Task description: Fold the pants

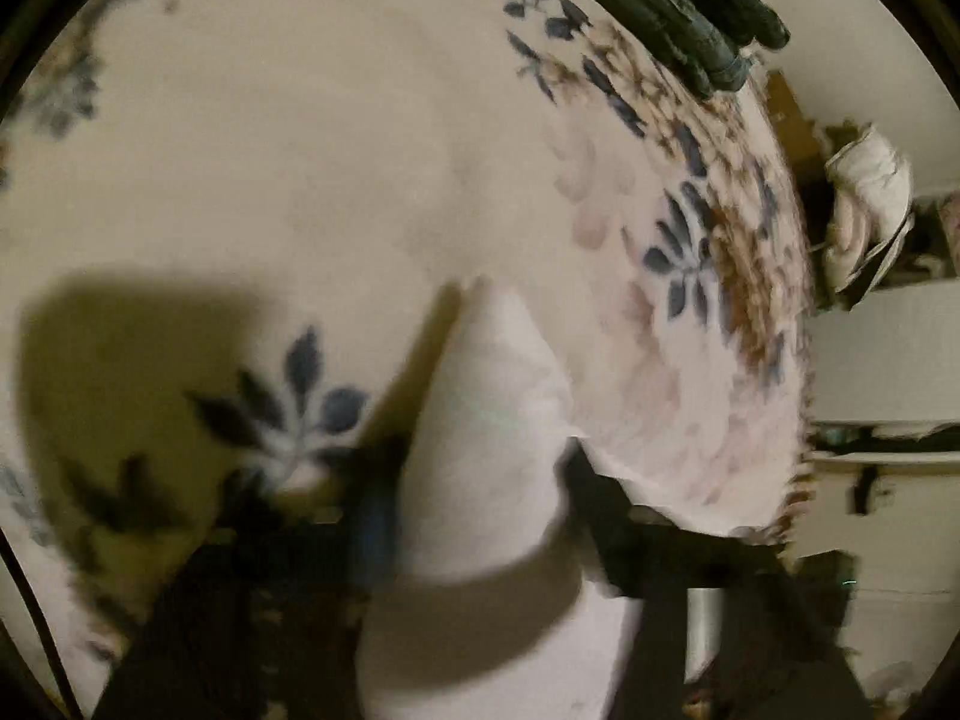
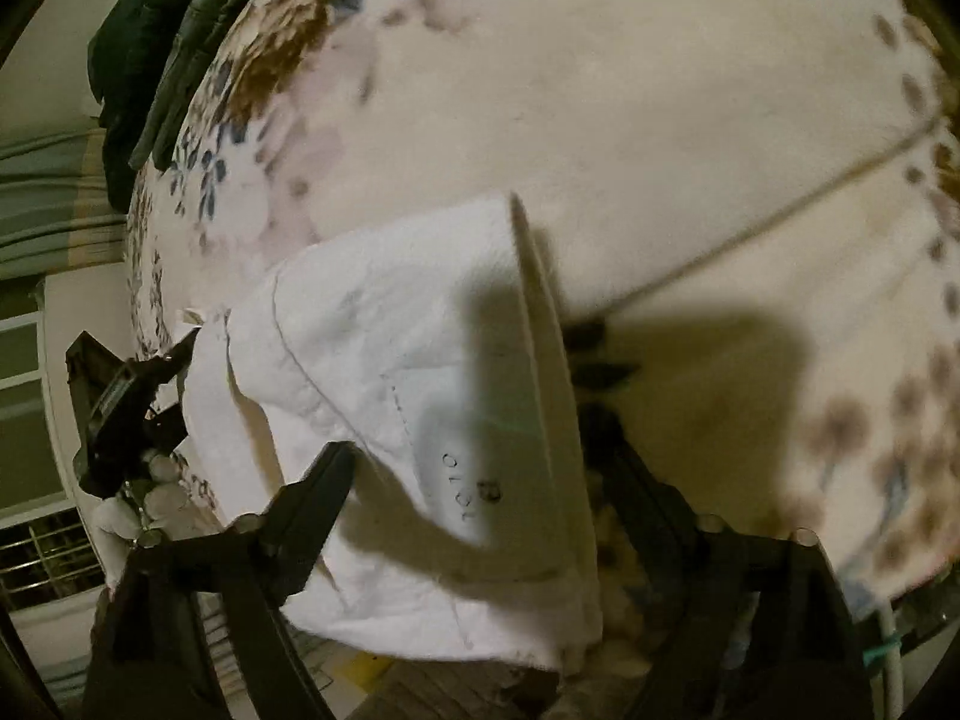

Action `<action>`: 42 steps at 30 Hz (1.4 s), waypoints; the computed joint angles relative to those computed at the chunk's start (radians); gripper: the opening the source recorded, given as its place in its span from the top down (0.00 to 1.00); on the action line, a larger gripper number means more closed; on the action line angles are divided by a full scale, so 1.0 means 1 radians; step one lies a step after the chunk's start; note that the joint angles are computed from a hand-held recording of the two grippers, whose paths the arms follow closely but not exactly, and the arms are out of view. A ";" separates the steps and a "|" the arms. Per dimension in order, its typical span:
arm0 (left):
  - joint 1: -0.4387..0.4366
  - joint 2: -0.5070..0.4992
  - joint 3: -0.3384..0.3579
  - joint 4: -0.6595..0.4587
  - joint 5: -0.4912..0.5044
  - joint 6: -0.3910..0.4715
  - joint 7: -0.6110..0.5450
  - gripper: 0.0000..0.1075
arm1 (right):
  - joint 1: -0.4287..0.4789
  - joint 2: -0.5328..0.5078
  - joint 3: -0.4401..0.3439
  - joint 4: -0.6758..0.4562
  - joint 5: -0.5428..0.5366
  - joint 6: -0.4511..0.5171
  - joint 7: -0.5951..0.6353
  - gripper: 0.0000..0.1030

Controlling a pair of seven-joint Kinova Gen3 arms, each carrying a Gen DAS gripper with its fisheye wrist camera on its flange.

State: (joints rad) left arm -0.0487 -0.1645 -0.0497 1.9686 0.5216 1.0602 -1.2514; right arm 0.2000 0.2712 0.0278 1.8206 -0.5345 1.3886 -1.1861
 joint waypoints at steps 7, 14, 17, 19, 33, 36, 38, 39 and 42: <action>-0.070 -0.036 -0.126 0.106 0.174 0.049 -0.125 0.72 | 0.015 -0.043 0.024 0.012 -0.030 -0.010 -0.004 0.72; -0.065 -0.100 -0.064 0.045 0.138 0.095 -0.120 0.27 | 0.015 -0.008 0.068 0.029 0.001 0.074 0.015 0.11; -0.032 -0.102 -0.023 0.045 0.074 0.116 -0.079 0.27 | 0.061 0.035 0.051 0.105 0.002 0.048 0.011 0.11; -0.015 -0.110 -0.022 0.083 0.084 0.104 -0.071 0.27 | 0.095 0.000 0.031 0.138 -0.033 0.018 0.045 0.48; 0.022 -0.162 -0.060 0.121 0.080 0.161 -0.089 0.27 | 0.347 -0.117 0.079 0.382 -0.202 0.052 0.020 0.15; 0.017 -0.163 -0.058 0.130 0.081 0.171 -0.095 0.27 | 0.223 -0.105 0.159 0.481 -0.306 -0.070 0.002 0.51; 0.013 -0.170 -0.057 0.125 0.075 0.184 -0.095 0.27 | 0.178 -0.179 0.209 0.527 -0.310 -0.135 -0.077 0.79; 0.012 -0.175 -0.054 0.117 0.064 0.193 -0.094 0.27 | 0.182 -0.225 0.225 0.531 -0.291 -0.144 -0.107 0.80; 0.014 -0.178 -0.064 0.113 0.067 0.208 -0.111 0.27 | 0.287 -0.342 0.200 0.529 -0.245 -0.105 -0.100 0.79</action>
State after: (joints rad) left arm -0.0351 -0.3424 -0.1141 2.0818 0.5890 1.2687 -1.3627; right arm 0.4865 -0.0711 0.2283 2.3497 -0.7793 1.2840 -1.2859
